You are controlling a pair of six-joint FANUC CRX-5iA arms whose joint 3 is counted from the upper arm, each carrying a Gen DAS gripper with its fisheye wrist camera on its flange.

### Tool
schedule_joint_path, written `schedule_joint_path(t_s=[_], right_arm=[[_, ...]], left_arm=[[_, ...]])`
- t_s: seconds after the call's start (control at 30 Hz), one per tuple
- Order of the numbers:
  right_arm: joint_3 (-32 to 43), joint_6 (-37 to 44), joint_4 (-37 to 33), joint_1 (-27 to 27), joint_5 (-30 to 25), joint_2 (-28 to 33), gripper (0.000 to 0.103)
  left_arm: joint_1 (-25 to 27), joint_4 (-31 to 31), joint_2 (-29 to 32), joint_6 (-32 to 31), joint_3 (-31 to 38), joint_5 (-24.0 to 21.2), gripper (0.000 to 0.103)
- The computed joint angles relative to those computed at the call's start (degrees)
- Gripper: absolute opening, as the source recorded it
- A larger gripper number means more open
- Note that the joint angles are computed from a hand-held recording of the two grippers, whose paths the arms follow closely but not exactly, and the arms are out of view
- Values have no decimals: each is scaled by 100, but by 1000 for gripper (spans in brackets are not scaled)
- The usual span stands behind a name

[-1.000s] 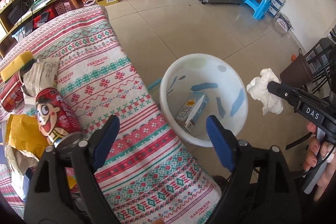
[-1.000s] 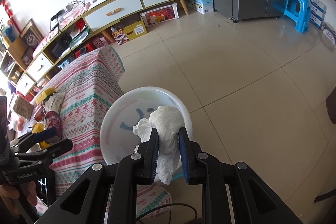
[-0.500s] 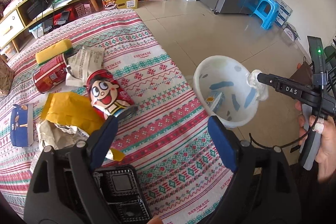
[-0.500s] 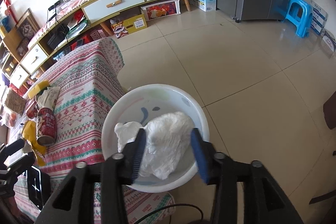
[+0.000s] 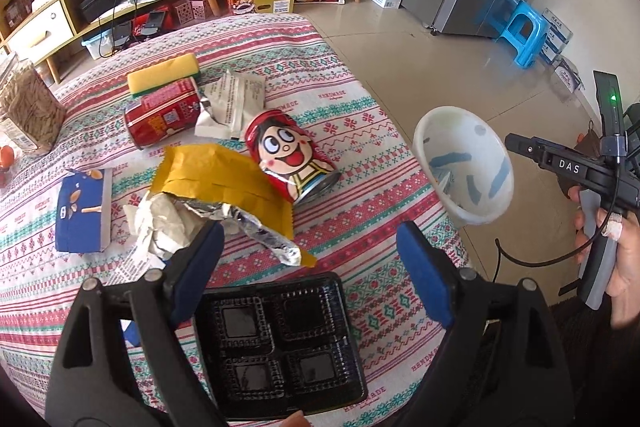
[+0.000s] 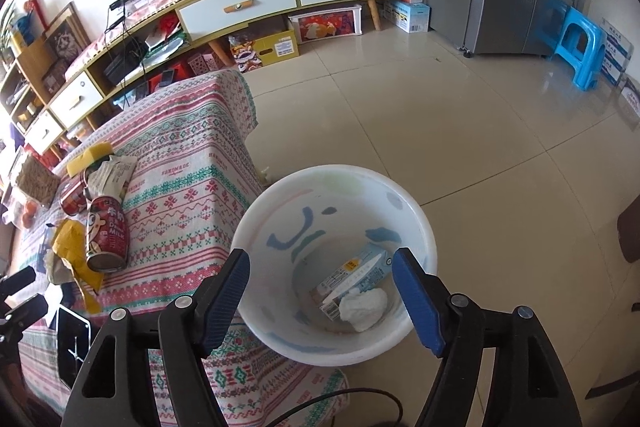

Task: Collect trash
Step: 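Move the left gripper to the blue snack box while the right approaches the red can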

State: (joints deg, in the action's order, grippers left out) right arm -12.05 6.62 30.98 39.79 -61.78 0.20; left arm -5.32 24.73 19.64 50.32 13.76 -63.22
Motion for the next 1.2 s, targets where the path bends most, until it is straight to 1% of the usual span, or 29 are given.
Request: schedule_joint_path(t_s=[0.33,0.57,0.73,0.83,0.93,1.0,1.2], right_arm=[[742,511,-33,125,-10,594,78],[1416,1037,-192,172,9,1109,79],[1960,1430,-358,175,-35,1521,80],[2287,1625,-452,178,-63,1773,80],[2577,1799,-544,173,-88,1989,80],[2785,1933,-621,162,-115,2141,80],[3419,2350,-882,142,-240,2592,80]], left_arm=[[433,-265,146,104,235,-43,88],[748,-610,455,445,738,-128,88],[941,-824,826,886,1263,-248,88],[995,-1030,1101,1208,1622,-358,88],[1013,-1140,1450,1455,2052,-643,88],[1007,-1169,1652,1557,2298,-817,88],[980,-1208,2070,1697,2794,-1052,88]])
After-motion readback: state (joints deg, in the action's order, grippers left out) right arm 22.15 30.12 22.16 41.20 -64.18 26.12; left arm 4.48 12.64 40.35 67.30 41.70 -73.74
